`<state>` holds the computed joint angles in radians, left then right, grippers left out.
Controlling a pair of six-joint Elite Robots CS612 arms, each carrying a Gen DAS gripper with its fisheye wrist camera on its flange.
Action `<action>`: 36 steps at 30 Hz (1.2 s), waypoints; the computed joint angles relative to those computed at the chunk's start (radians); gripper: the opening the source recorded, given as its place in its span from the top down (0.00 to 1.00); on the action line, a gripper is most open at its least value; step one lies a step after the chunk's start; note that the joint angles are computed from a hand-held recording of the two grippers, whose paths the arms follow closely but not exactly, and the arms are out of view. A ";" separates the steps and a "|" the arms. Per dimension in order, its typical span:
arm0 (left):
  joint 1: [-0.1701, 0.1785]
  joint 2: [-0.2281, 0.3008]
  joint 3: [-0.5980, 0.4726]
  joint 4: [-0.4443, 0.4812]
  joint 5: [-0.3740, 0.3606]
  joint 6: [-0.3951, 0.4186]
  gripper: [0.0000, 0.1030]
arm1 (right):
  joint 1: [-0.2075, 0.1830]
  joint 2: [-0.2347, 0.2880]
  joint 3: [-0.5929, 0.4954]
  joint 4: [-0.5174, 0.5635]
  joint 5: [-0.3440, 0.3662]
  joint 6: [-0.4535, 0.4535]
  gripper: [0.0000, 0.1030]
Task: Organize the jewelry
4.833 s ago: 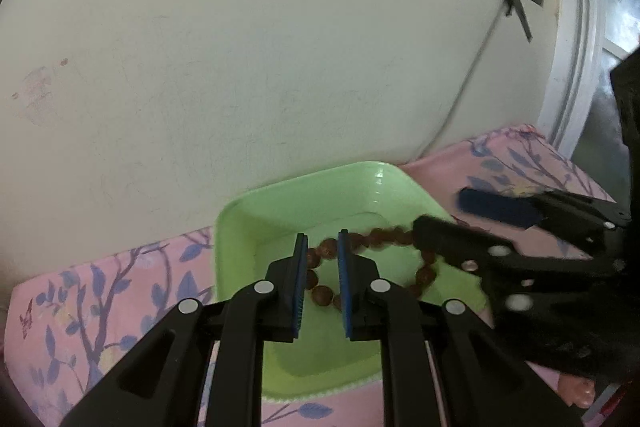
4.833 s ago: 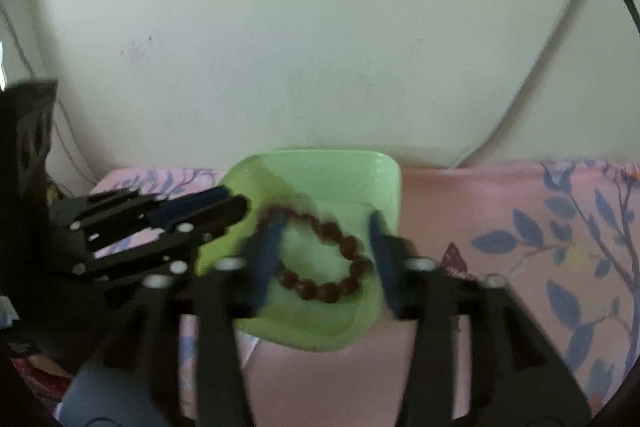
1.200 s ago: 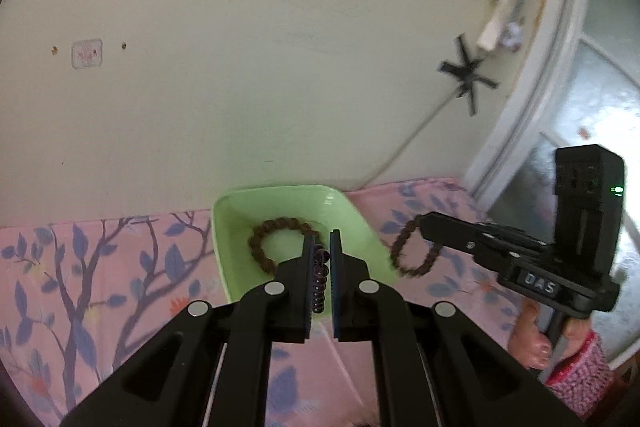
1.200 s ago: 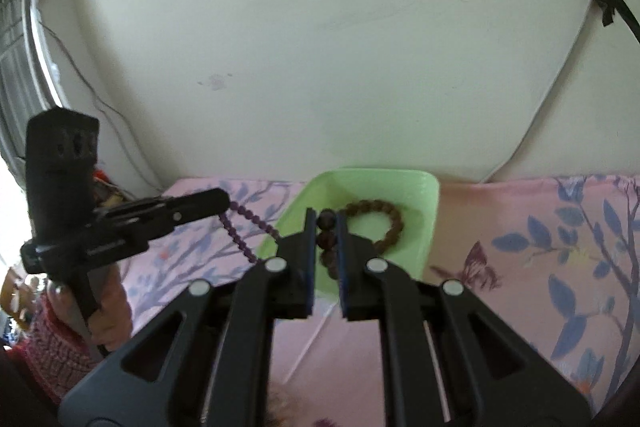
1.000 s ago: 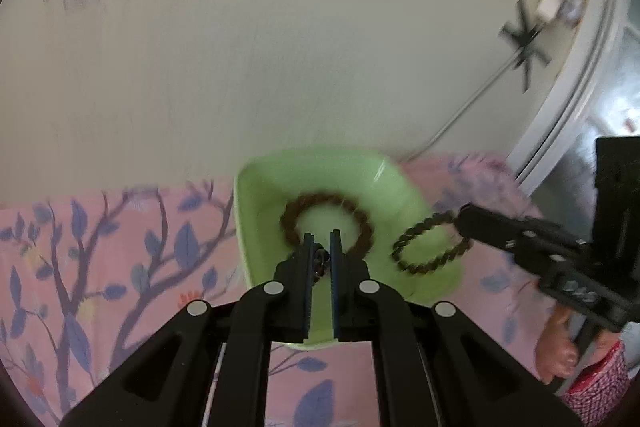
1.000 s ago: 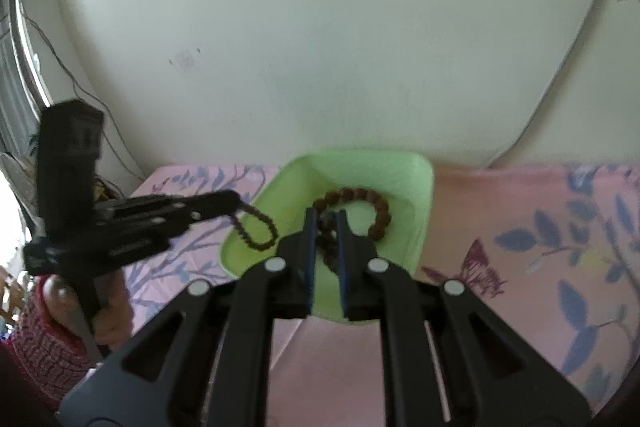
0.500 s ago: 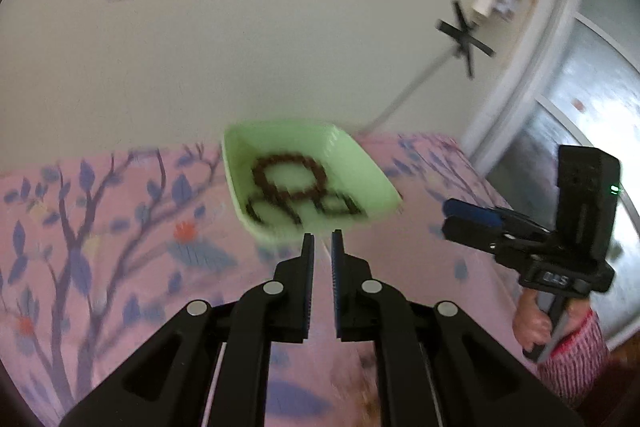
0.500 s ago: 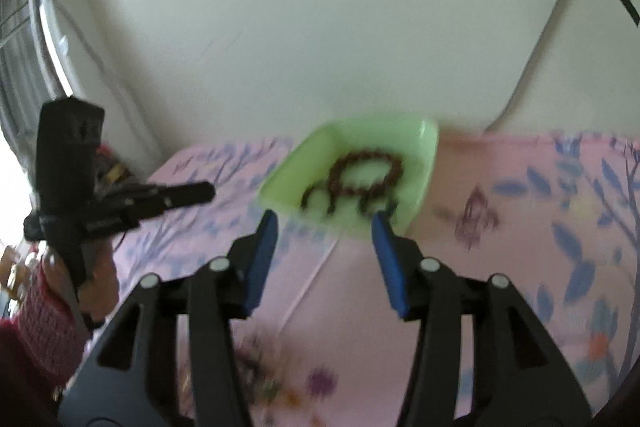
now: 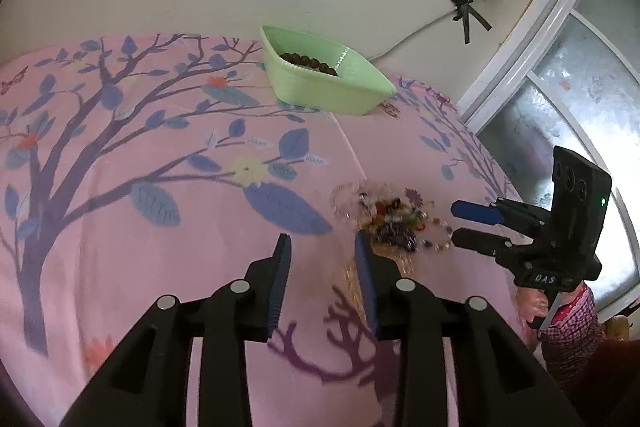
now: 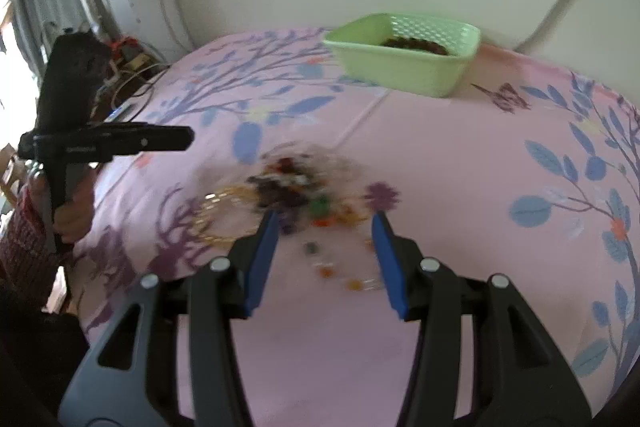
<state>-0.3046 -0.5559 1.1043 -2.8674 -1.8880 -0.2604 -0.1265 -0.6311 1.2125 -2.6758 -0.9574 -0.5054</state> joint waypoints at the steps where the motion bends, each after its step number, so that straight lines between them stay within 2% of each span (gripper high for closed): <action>1: -0.001 -0.007 0.014 -0.007 0.001 0.003 0.65 | 0.002 -0.009 0.016 -0.004 0.010 -0.012 0.54; 5: -0.004 -0.013 0.031 -0.011 -0.029 0.010 0.55 | 0.018 -0.023 0.042 0.032 0.025 -0.074 0.54; 8: -0.014 -0.007 0.023 0.014 -0.036 0.038 0.48 | 0.022 -0.020 0.041 0.022 0.004 -0.054 0.54; 11: -0.031 -0.001 0.013 0.065 -0.008 0.083 0.47 | 0.015 -0.015 0.037 0.012 0.006 -0.015 0.54; 13: -0.045 0.000 0.013 0.082 0.043 0.119 0.47 | 0.011 -0.012 0.034 -0.001 0.006 0.010 0.54; 14: -0.053 -0.001 0.023 0.050 0.077 0.138 0.48 | 0.010 -0.011 0.032 -0.004 0.007 0.013 0.54; 15: -0.059 -0.002 0.027 0.046 0.100 0.160 0.55 | 0.011 -0.011 0.031 -0.007 0.009 0.014 0.54; 16: -0.064 -0.003 0.030 0.046 0.132 0.180 0.84 | 0.012 -0.011 0.029 -0.009 0.010 0.009 0.54; 17: -0.064 -0.003 0.027 0.057 0.136 0.186 0.91 | 0.014 -0.011 0.028 -0.012 0.010 0.002 0.54; 19: -0.050 -0.001 0.021 0.068 0.091 0.152 0.93 | 0.026 -0.009 0.024 -0.019 -0.008 -0.027 0.54; 27: -0.018 -0.063 0.139 -0.034 0.140 0.072 0.93 | 0.083 0.001 0.015 -0.061 -0.114 -0.168 0.55; 28: -0.013 -0.073 0.158 -0.053 0.144 0.059 0.93 | 0.090 0.008 0.005 -0.059 -0.131 -0.172 0.56; 30: -0.009 -0.084 0.177 -0.079 0.152 0.039 0.93 | 0.100 0.026 -0.026 -0.030 -0.171 -0.161 0.73; 34: -0.004 -0.099 0.201 -0.128 0.151 0.020 0.93 | 0.101 0.042 -0.058 -0.007 -0.190 -0.148 0.92; 36: -0.003 -0.102 0.204 -0.146 0.140 0.017 0.93 | 0.089 0.042 -0.084 0.090 -0.137 -0.123 0.95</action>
